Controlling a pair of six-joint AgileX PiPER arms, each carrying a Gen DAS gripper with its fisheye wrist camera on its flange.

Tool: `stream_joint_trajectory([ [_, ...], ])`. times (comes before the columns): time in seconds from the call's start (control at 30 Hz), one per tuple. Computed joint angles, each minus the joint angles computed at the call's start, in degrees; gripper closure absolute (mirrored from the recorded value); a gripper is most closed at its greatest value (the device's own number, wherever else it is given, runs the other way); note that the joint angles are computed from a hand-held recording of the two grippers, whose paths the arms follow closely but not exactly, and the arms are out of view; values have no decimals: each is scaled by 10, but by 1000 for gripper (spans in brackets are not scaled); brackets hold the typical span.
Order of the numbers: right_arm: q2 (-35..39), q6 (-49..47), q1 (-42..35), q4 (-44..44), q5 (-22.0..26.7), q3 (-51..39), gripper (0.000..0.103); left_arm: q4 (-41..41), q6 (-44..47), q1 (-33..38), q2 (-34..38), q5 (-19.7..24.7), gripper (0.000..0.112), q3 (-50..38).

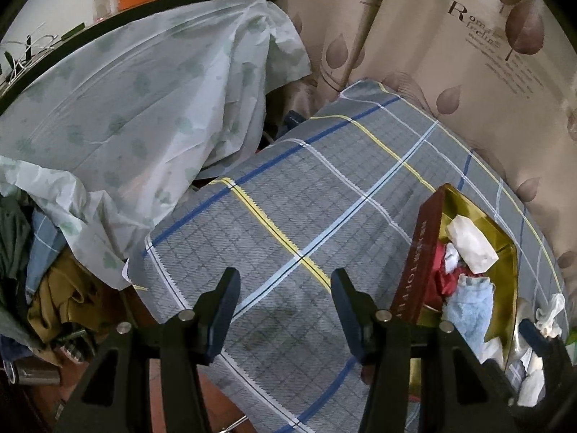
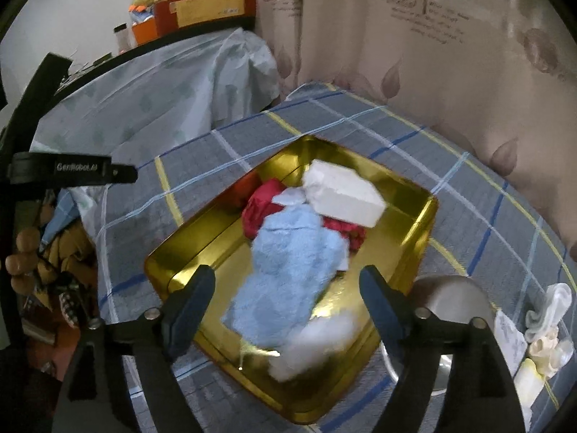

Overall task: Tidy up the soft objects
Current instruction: 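Carry the white towel into the gold tray and open the right tool, then move the right tool back over the fuzzy white towel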

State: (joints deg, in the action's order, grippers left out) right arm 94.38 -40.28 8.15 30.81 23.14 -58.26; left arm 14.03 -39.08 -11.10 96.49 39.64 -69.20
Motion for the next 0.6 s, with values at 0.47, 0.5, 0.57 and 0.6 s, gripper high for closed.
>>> stream_joint_trajectory([
  [0.47,-117,-67,-121,27,4,104,23,34,-20,-35,5,5,59,-4],
  [0.5,-125,-74,-142,27,8,110,23,37,-22,-36,6,7,59,-4],
  [0.57,-143,-85,-192,20,10,124,23,27,-14,-35,7,6,59,-5],
  [0.6,-150,-84,-214,11,9,128,23,26,-13,-35,7,6,59,-4],
])
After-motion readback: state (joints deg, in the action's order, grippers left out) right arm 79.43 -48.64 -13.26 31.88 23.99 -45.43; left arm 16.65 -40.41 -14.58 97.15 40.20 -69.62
